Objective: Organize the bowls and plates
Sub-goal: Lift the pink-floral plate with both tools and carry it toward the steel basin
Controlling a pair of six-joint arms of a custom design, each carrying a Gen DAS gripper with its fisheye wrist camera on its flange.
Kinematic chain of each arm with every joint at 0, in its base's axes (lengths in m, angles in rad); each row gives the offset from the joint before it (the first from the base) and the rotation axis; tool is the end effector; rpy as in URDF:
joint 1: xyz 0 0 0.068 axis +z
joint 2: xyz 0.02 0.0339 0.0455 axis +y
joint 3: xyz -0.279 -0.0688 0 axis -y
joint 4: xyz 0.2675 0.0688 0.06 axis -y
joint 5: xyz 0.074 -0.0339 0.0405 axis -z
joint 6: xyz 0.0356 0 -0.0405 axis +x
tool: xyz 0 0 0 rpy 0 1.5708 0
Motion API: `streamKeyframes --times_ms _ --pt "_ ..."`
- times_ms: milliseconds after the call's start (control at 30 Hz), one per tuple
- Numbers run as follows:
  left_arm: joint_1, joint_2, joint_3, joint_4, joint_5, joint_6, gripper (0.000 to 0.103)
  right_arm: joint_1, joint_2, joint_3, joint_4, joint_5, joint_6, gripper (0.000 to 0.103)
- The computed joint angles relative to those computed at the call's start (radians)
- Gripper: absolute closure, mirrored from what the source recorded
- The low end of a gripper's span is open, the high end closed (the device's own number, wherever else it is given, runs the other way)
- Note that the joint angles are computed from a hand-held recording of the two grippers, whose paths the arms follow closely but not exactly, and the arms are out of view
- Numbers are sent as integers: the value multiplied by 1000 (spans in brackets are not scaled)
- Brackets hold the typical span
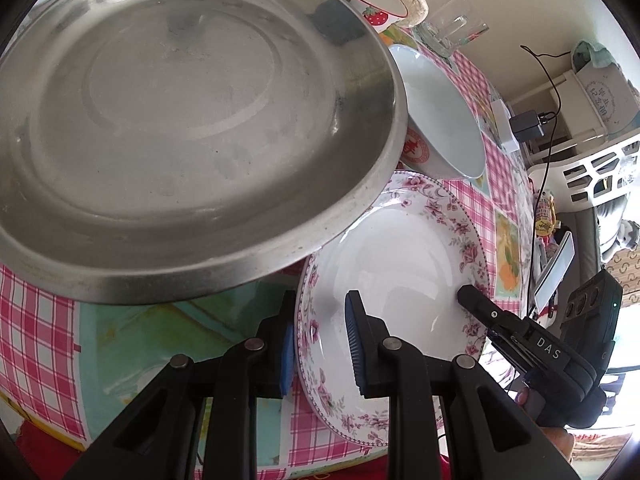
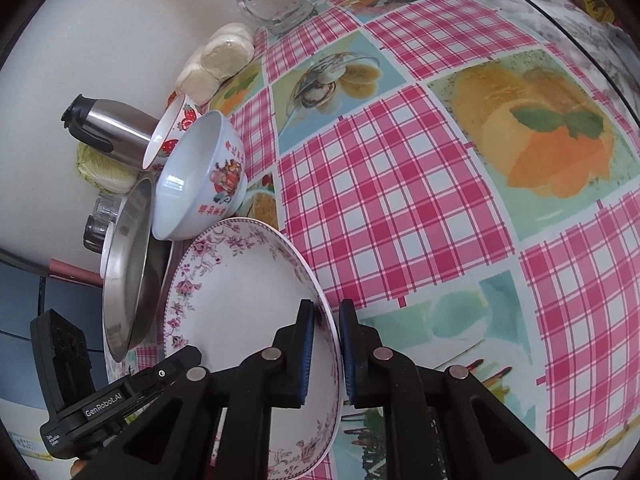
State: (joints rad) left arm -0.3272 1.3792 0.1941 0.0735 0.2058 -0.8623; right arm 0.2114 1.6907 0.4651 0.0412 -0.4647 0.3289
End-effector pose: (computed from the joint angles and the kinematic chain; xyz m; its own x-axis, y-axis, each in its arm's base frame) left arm 0.1599 -0.0620 0.0645 -0.8564 -0.4943 -0.1493 -0.3840 0.8030 -0.4558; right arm 0.2315 0.0660 0.0611 -0.9710 0.0869 -0.2226 -0.0413 0.8564 0.5146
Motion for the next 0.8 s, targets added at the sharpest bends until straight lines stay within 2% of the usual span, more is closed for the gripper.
streamKeyframes --times_ms 133,333,600,800 --pt "-51 -1 18 -26 -55 -14 84 13 -1 8 -2 23 4 90" --pt "-94 3 34 -32 -53 -10 85 -21 -25 -2 -21 36 -20 90" --pt "-148 -59 43 -81 -93 -9 85 -37 -101 -33 -43 50 -51 90" --pt "-145 -107 36 -98 -88 1 85 -44 -189 -60 -71 49 -53 90"
